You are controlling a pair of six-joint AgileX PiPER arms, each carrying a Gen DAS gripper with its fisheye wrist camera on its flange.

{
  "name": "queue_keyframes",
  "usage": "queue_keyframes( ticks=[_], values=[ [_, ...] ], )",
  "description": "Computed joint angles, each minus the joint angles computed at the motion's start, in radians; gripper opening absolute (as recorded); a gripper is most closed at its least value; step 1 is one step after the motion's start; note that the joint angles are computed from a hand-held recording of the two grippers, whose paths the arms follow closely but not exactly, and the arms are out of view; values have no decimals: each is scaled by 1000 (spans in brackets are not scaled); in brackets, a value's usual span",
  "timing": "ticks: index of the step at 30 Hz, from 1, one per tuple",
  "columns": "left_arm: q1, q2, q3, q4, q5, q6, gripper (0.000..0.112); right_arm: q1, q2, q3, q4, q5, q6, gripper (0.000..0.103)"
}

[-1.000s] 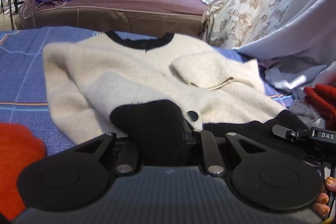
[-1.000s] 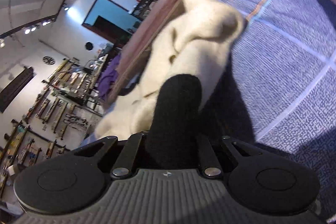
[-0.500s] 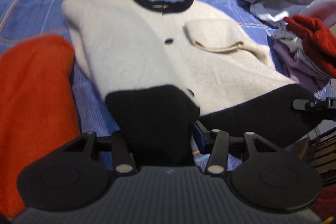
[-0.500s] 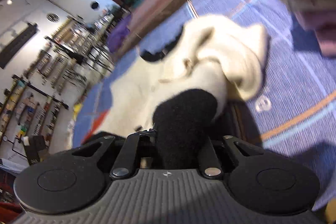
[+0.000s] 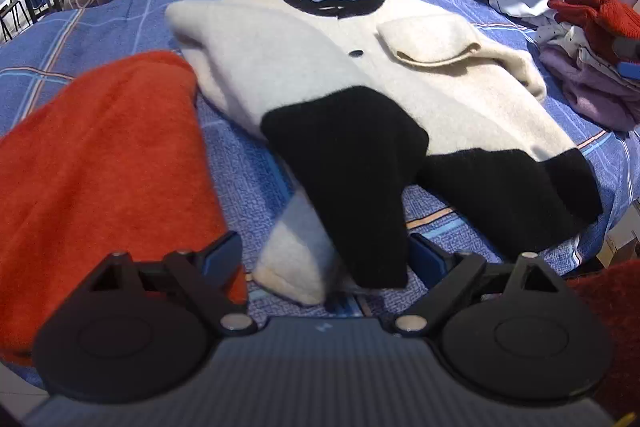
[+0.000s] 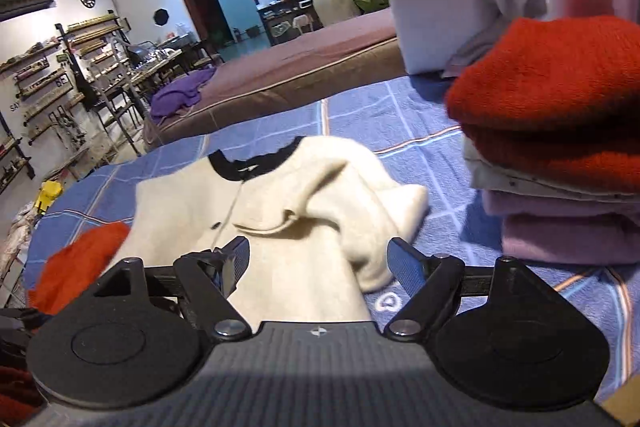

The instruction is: Fold small clothes

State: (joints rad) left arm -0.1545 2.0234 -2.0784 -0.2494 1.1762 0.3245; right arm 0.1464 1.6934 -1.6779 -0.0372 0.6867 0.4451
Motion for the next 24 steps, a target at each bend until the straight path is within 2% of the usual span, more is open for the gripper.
queue_keyframes(
  ticks=[2, 3, 4, 6, 10, 11, 14, 15, 17, 19, 22, 24],
  values=[
    [-16, -6, 22, 1, 0, 20, 79, -7, 86, -76, 155, -15, -104, 103],
    [-22, -26, 58, 9, -29, 39, 79, -1, 108, -94, 217, -17, -144, 103],
    [-38, -53, 111, 47, -78, 49, 79, 6, 122, -102, 253, -25, -166, 103],
    [-43, -78, 147, 92, -101, 67, 79, 31, 152, -138, 290, -14, -195, 103],
    [12, -91, 142, 20, -78, 164, 79, 65, 163, -166, 265, 17, -186, 103],
    [9, -79, 133, 28, -70, 199, 78, 66, 163, -164, 267, 23, -185, 103],
    [-33, -66, 169, 94, -114, 297, 69, 65, 170, -166, 279, 37, -160, 103],
    [-47, -55, 156, 121, -95, 310, 64, 63, 178, -172, 291, 43, -152, 103],
    [-44, -57, 125, 112, -42, 346, 64, 61, 186, -184, 310, 59, -148, 103],
    [-11, -95, 158, 39, -64, 388, 66, 66, 175, -174, 300, 59, -146, 103],
    [-44, -95, 201, 156, -174, 357, 67, 76, 160, -135, 267, 43, -107, 103],
    [-72, -54, 188, 204, -208, 358, 67, 64, 180, -129, 311, 42, -97, 103]
  ],
)
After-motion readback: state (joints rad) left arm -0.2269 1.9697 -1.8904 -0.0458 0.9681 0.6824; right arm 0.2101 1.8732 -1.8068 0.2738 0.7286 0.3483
